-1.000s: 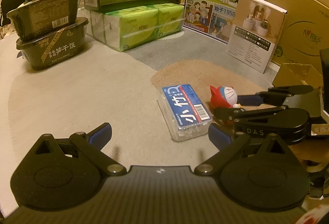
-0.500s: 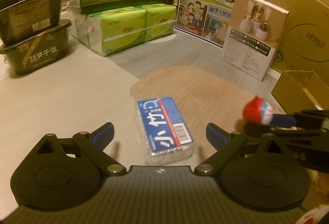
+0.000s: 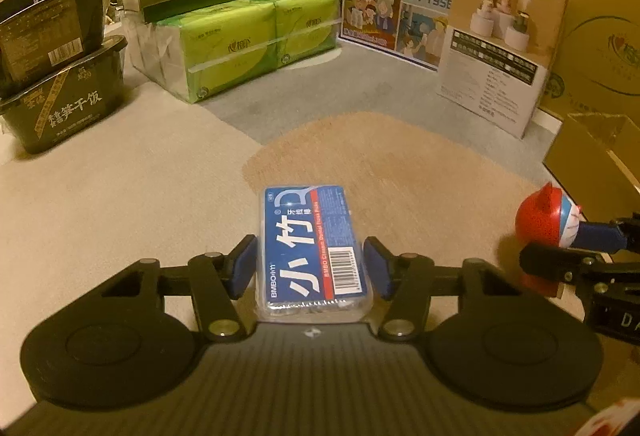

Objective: Organize rigid objects
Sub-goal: 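Carry the toothpick box and the Doraemon figurine in both tools over the box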

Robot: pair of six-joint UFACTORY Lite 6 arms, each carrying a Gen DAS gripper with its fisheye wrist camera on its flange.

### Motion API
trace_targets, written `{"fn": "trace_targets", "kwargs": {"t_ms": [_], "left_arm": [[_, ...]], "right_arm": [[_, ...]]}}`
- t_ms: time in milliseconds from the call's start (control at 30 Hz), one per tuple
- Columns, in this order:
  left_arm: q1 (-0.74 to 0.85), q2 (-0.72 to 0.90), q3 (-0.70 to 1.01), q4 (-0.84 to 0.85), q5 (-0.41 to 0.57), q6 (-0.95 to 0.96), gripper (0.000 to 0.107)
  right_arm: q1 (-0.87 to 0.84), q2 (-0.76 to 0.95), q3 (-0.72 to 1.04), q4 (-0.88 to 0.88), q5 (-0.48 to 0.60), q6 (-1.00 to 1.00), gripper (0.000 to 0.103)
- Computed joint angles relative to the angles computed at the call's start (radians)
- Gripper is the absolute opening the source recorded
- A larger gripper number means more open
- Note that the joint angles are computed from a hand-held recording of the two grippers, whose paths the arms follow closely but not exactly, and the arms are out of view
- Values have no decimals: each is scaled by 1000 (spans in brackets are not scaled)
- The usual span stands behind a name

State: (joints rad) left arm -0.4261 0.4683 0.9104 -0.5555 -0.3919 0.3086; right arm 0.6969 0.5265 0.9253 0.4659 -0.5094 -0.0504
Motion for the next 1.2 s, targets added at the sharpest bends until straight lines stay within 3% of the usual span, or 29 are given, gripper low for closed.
{"fn": "trace_targets", "kwargs": {"t_ms": [333,467,733,933,1200], "left_arm": [[-148,-283,-290,-137,-12,25,54],[-254,-432,-406,-322,-14,127,54],[-540,-681,-539,-852,-80,456,54],[-731,-789,-549,-1126,-188,611,54],[-922,-808,-493,-1278,-316,660,54]], "right_arm": [[116,-238,-246,185,-22,-27,42],[223,-382,-374,356,-31,-98,42],[487,-664,-575,809,-89,-325,42],[715,-873,-670,1167,-215,-520,42],[1009,-1082,-736,1493,-462,-634,42]]}}
